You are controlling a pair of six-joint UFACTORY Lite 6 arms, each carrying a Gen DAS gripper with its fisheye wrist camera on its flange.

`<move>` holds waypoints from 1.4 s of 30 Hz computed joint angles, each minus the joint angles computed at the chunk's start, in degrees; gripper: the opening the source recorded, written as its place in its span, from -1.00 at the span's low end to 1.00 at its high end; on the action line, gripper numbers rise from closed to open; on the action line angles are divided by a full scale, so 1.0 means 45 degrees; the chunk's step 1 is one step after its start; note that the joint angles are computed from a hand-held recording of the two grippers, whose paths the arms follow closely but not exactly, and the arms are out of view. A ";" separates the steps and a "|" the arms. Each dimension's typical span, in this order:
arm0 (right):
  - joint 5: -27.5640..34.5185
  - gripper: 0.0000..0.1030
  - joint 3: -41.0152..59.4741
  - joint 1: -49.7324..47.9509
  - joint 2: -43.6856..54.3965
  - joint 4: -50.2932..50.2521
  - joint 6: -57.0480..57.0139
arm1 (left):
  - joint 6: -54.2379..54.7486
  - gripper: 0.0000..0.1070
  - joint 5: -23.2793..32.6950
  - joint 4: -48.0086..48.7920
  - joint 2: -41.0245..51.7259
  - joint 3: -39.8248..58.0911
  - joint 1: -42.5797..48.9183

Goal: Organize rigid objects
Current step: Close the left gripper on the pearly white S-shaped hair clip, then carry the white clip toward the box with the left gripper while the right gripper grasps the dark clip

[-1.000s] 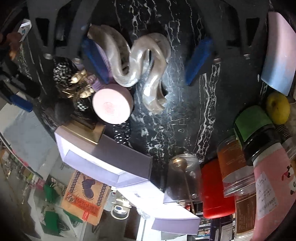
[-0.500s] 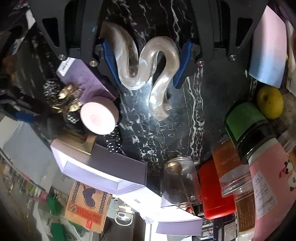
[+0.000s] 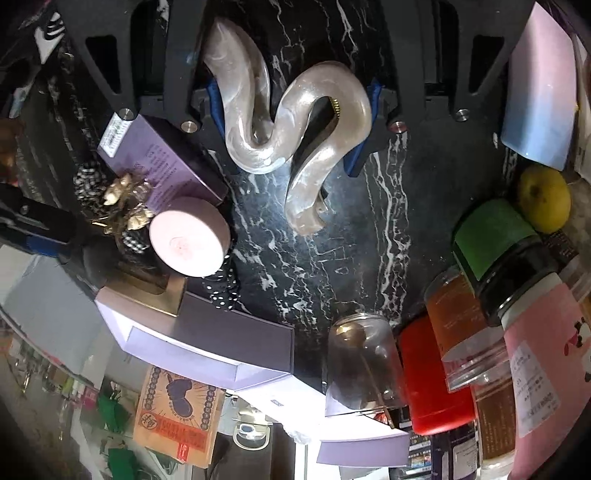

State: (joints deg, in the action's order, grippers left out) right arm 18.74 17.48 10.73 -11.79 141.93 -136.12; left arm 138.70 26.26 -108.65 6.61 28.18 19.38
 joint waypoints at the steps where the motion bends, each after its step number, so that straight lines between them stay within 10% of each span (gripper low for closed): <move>1: -0.0002 0.86 -0.0028 0.0092 -0.0082 0.0123 -0.0121 | -0.0736 0.02 0.0223 0.0755 0.0113 0.0143 0.0199; 13: 0.0351 0.31 0.0264 0.1226 0.0472 0.2854 -0.1712 | -0.1961 0.02 0.0560 0.1396 0.0774 0.0866 0.0072; 16: 0.0592 -0.13 0.0276 0.1155 0.0726 0.4103 -0.2344 | -0.1721 0.02 0.0477 0.1058 0.0822 0.0899 -0.0013; 42: 0.0688 -0.27 -0.1172 0.0236 -0.2289 -0.0248 0.1436 | -0.3731 0.02 0.0216 0.2663 -0.2050 0.0121 0.0095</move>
State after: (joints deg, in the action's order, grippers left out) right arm 21.83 12.20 11.79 -22.09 140.81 -129.66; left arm 121.91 27.24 -96.67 -2.62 28.72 19.80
